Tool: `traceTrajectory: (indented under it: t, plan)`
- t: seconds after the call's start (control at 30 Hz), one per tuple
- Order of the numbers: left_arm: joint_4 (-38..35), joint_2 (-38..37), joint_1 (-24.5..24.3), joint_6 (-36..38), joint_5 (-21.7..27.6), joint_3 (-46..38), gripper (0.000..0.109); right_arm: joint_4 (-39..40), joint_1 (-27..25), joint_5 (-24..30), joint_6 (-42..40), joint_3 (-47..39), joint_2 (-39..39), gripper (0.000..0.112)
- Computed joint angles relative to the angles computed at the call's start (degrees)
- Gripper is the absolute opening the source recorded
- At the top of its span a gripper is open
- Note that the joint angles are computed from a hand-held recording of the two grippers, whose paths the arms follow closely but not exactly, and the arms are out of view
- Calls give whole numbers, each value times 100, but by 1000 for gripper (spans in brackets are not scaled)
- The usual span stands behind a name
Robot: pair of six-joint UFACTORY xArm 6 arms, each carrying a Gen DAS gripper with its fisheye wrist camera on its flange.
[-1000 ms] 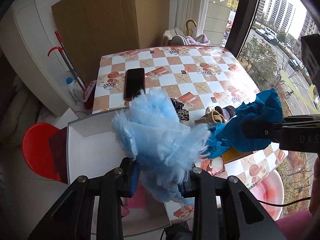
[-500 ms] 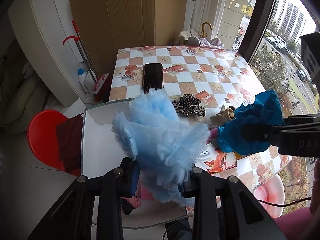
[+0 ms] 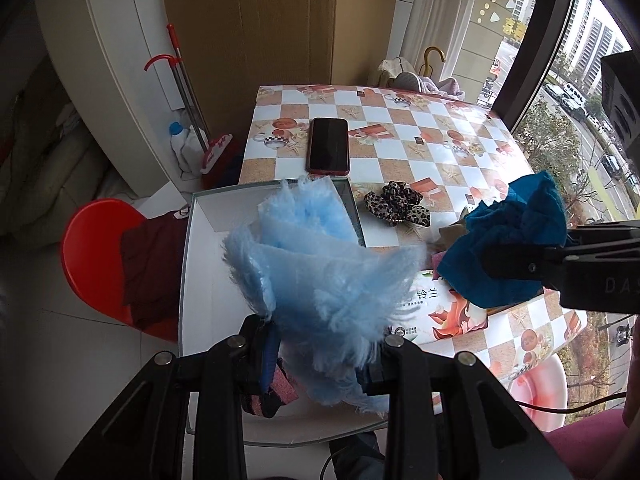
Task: Organize soft objects
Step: 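Carry the duster and blue cloth with both tools over the white box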
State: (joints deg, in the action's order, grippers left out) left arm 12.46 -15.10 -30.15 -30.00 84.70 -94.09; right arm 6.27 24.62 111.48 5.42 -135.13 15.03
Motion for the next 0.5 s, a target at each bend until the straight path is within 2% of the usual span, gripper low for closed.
traceTrajectory:
  t: [0.5]
  plan:
    - [-64,-278,176,-64,25,307,34,-19,253,156,-32,-315,271,38]
